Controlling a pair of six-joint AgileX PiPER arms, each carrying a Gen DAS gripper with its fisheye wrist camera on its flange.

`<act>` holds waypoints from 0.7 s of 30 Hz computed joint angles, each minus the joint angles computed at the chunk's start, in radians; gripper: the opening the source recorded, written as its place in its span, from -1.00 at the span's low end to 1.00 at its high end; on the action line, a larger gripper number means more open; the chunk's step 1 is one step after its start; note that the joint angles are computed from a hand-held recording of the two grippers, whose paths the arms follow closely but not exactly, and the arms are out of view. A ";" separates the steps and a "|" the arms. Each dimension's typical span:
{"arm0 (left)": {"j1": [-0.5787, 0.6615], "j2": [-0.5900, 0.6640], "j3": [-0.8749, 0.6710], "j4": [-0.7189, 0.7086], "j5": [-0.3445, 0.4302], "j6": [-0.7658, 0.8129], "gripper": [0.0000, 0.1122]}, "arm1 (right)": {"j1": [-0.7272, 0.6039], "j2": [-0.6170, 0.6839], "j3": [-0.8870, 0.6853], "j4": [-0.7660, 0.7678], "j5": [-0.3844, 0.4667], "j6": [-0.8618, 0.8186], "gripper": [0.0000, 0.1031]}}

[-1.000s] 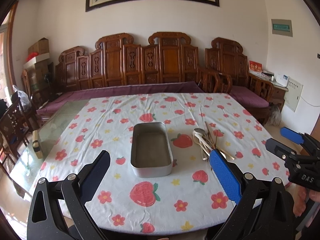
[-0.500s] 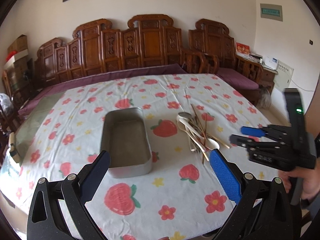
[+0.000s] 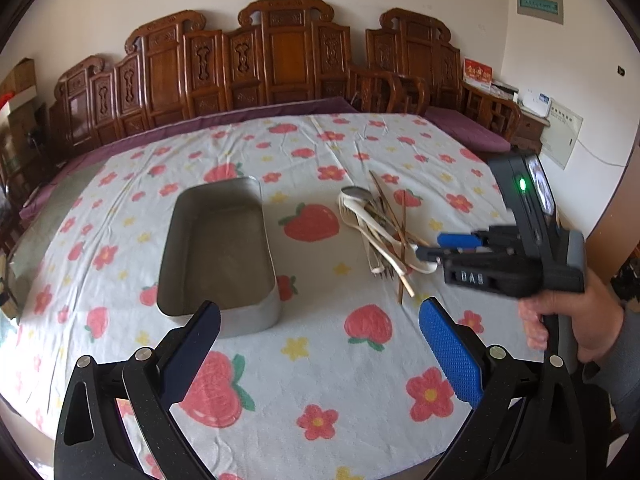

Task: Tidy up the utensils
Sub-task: 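Reach the right gripper into the utensil pile and grasp a wooden chopstick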

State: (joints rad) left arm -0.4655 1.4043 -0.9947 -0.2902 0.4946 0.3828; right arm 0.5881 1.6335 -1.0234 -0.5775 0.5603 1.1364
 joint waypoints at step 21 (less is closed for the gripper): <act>-0.106 0.203 -0.127 0.100 -0.015 -0.108 0.71 | -0.270 0.273 -0.357 0.437 0.106 -0.482 -0.79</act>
